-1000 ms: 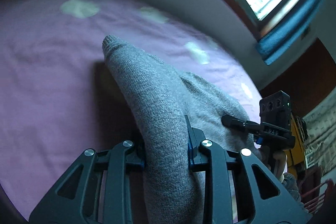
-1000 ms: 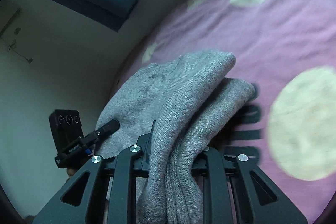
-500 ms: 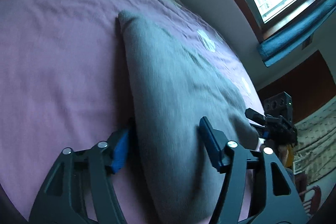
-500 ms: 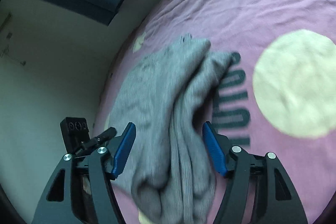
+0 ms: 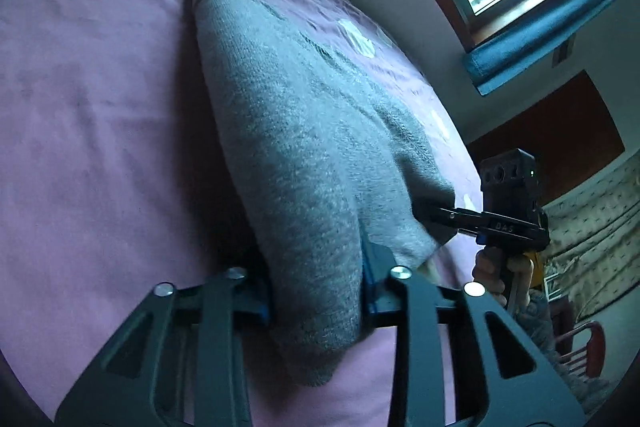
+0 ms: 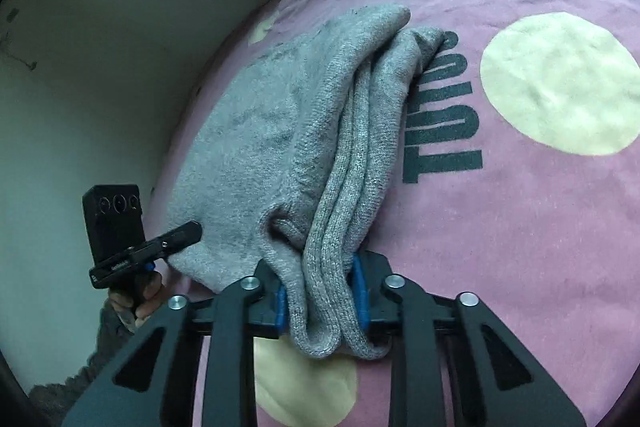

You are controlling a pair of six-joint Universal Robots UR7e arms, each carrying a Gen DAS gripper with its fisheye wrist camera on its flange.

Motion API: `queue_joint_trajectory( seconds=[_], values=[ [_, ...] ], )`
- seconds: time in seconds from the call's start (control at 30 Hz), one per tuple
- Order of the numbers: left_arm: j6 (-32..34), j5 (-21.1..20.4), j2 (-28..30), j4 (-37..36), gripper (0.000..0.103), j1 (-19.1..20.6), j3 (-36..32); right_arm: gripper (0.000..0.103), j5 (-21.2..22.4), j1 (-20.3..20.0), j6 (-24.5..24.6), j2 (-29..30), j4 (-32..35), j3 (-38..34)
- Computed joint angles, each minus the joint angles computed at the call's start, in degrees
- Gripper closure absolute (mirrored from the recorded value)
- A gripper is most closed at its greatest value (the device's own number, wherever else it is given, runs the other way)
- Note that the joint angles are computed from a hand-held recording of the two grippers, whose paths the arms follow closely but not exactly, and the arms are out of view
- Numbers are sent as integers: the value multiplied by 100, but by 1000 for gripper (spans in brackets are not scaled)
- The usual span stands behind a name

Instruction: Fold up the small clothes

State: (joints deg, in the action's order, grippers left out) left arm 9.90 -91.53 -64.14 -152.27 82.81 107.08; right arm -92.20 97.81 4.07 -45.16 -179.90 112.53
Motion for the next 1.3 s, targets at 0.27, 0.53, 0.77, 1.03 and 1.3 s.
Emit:
queue_joint_trajectory(
  seconds=[0.27, 0.53, 0.77, 1.03, 1.3],
  values=[
    [-162, -331, -423, 231, 78, -35, 290, 81, 493, -41, 22, -403, 31, 509],
    [-90, 20, -338, -244, 77, 28, 640, 82, 675, -308, -25, -273, -338, 796],
    [18, -157, -526, -457, 61, 146, 870, 76, 858, -411, -138, -423, -612, 1090],
    [-229, -284, -543, -608, 44, 202, 759, 32, 576, -265, 1, -549, -856, 1087],
    [-273, 209, -211, -904, 44, 82, 579, 33, 232, -253, 236, -324, -870, 686]
  ],
)
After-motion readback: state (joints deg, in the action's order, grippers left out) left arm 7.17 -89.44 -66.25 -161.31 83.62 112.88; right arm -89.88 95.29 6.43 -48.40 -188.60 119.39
